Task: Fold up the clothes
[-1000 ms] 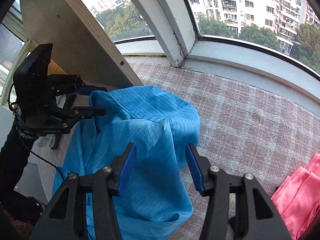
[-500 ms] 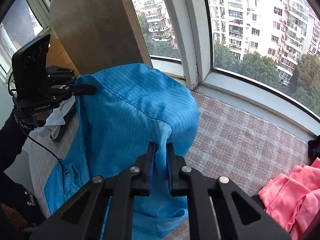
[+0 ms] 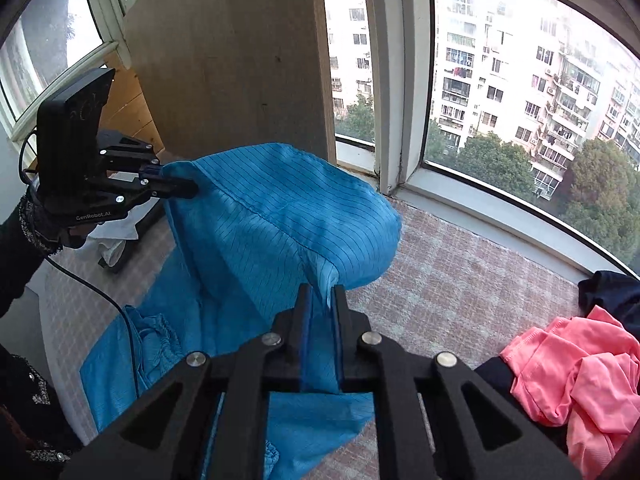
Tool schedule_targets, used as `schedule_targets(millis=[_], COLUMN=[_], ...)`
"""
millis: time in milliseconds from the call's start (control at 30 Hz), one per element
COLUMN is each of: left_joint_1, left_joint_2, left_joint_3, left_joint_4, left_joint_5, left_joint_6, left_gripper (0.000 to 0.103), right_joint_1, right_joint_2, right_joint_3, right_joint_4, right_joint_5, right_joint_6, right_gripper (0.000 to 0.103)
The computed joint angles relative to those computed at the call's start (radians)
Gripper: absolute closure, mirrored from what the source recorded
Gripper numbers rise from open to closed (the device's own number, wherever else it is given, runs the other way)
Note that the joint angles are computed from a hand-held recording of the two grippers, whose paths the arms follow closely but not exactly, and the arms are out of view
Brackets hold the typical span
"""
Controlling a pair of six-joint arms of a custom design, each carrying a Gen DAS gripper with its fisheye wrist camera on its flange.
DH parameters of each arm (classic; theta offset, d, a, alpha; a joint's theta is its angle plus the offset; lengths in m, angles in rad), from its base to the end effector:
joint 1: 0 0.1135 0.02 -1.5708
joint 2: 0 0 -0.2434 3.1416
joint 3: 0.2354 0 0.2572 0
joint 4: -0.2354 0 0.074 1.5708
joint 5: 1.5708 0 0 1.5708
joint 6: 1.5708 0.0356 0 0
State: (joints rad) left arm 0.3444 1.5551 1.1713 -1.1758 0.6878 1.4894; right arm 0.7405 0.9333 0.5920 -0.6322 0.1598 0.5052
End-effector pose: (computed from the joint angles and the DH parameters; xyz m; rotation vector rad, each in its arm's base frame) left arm 0.2634 0.0705 0.2173 1.3781 2.1289 -0.5412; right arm 0.1457 0.1255 0.1917 -0.2370 2.5406 0.2922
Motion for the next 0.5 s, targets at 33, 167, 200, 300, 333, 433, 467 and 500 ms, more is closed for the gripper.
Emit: schedule_targets(millis=[33,167,200,300,333,433,467,500], left_joint_1=[-0.01,0.003,0.022,0.096,0.116,0.138,0.133,0.124], left_joint_2=[0.0,0.02,0.037,0.112,0.143,0.257,0.296,0.332], left_joint_3=[-0.009,-0.004,0.015,0.077,0.097,0.143,0.153,0.16], left_joint_4=[0.025,0.103,0.1,0.086,0.084,0.089,0.097,0.102], left_joint_5=[-0.009,-0.014,-0.004,-0.003,-0.012,-0.072,-0.107,-0.141], left_joint_6=[-0.021,-0.08,-0.075,-0.04,-0.033,-0.025,-0.035,-0.041], left_gripper=[0.098,0.091,0.091,0.086,0.086,0.086,0.086,0.086], right_joint_1=[-0.056,-0.254,-0.276,-0.352,-0.384,-0.439,-0.453,-0.463], right_joint_2=[-0.031,-0.074,-0.071,-0.107,-0.123,-0.086,-0.038,0.004], right_joint_3=[-0.05,-0.216,-0.252,-0.364,-0.397,-0.454,-0.456,-0.455], right_joint_4=[0.018,0.078,0.095,0.174,0.197,0.294,0.339,0.381], right_joint_5=[-0.049,-0.218,-0.234,-0.342,-0.387,-0.462,-0.48,-0.495], right_joint_6=[0.003,-0.026,-0.037,-0.071,-0.077,-0.086,-0.095,-0.106], right_gripper=[0.059,0.057,0.057,0.056,0.056,0.056,0.056,0.055])
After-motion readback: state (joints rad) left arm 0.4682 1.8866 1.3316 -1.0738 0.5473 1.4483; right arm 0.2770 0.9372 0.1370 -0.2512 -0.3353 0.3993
